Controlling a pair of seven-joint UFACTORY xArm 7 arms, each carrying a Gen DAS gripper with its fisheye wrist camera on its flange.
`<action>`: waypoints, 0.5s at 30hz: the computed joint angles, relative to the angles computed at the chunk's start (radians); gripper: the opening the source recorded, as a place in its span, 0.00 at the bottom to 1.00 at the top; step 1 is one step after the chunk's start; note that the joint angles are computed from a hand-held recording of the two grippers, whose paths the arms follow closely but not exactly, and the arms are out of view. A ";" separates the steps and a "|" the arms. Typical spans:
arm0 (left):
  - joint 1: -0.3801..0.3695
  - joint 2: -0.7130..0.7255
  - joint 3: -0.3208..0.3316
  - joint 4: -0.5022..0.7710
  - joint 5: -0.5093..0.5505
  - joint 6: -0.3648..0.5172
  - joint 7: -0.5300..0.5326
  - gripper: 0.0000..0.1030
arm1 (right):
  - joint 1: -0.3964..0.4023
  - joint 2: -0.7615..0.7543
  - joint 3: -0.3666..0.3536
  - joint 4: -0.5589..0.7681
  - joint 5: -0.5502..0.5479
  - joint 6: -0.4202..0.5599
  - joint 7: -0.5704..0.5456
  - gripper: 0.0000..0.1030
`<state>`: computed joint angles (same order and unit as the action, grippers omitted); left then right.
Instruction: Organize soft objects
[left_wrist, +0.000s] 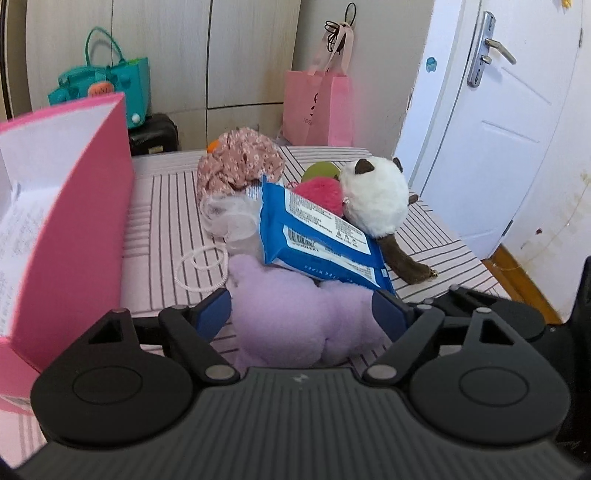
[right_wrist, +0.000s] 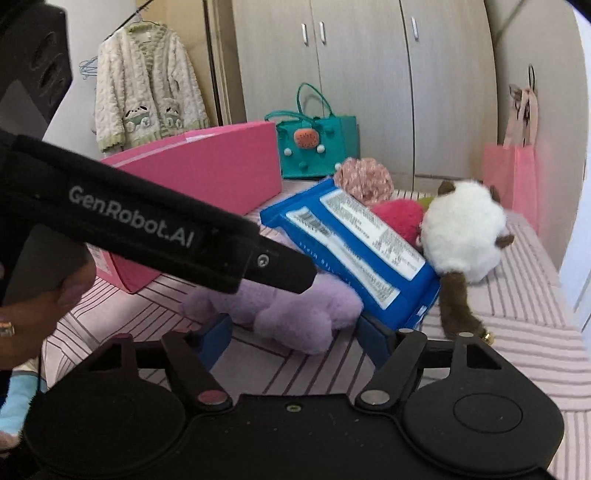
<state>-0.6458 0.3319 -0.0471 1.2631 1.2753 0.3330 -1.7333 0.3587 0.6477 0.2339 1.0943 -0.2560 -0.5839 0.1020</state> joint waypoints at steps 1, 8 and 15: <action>0.008 0.005 0.000 0.000 -0.007 -0.021 -0.006 0.78 | -0.001 0.007 0.002 0.000 0.006 -0.019 0.006 0.75; 0.008 0.006 0.017 -0.012 0.024 -0.041 -0.102 0.72 | 0.035 0.027 -0.024 0.007 0.038 -0.064 -0.001 0.75; -0.001 0.026 0.040 -0.019 -0.052 -0.088 -0.129 0.70 | 0.145 0.024 -0.092 0.008 0.190 -0.075 -0.126 0.75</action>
<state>-0.6469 0.3575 -0.0069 1.2442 1.2237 0.2455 -1.8626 0.5036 0.6716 0.1421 1.1019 -0.0664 -0.6586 -0.0237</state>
